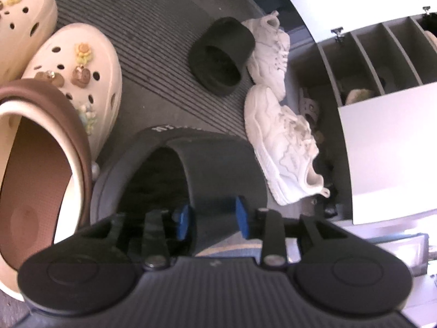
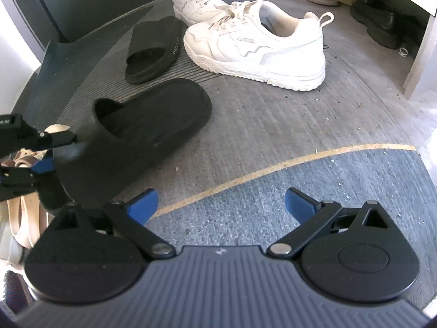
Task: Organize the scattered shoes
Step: 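Grasp the black slide with the right tool while the left tool opens and releases it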
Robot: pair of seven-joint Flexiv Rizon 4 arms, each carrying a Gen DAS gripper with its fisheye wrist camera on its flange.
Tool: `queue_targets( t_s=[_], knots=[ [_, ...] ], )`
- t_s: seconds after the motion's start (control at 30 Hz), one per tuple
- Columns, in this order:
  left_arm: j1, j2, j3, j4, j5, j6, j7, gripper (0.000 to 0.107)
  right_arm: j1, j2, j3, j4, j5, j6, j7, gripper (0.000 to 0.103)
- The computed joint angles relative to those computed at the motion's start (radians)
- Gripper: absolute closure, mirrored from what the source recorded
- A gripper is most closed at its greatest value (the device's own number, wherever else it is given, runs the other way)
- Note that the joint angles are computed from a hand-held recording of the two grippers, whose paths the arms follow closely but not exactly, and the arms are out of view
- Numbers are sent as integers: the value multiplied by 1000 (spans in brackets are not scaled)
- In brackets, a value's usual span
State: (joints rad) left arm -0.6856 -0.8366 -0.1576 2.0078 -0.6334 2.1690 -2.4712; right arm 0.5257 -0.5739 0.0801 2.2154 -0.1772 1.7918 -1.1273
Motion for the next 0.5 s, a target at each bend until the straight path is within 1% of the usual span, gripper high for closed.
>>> queue_targets(
  t_s=[0.03, 0.1, 0.13, 0.17, 0.2, 0.27, 0.3, 0.33, 0.37, 0.4, 0.5],
  knots=[
    [11, 10, -6, 10, 28, 5, 5, 34, -7, 1, 7, 1, -4, 3, -5, 1],
    [11, 18, -3, 20, 51, 31, 12, 28, -86, -18, 78, -15, -66, 19, -63, 1],
    [-4, 35, 13, 28, 52, 26, 46, 25, -111, -26, 100, -23, -88, 20, -82, 1],
    [-20, 53, 29, 36, 52, 21, 84, 25, -153, -39, 135, -36, -130, 23, -121, 1],
    [-24, 58, 30, 40, 48, 23, 96, 25, -189, -53, 166, -50, -176, 22, -165, 1],
    [-69, 92, 63, 64, 24, 34, 169, 22, -263, -84, 231, -85, -279, 3, -264, 1],
    [-105, 109, 86, 76, -11, 38, 220, 21, -304, -105, 268, -110, -360, -19, -354, 1],
    [-121, 115, 90, 81, -38, 43, 251, 19, -325, -119, 289, -125, -403, -27, -418, 1],
    [-164, 127, 113, 88, -92, 47, 310, 19, -346, -134, 312, -140, -441, -37, -481, 1],
    [-205, 137, 135, 95, -145, 58, 369, 19, -357, -147, 327, -155, -470, -52, -537, 2],
    [-263, 147, 147, 102, -260, 90, 474, 18, -366, -191, 351, -204, -568, -100, -727, 2]
  ],
)
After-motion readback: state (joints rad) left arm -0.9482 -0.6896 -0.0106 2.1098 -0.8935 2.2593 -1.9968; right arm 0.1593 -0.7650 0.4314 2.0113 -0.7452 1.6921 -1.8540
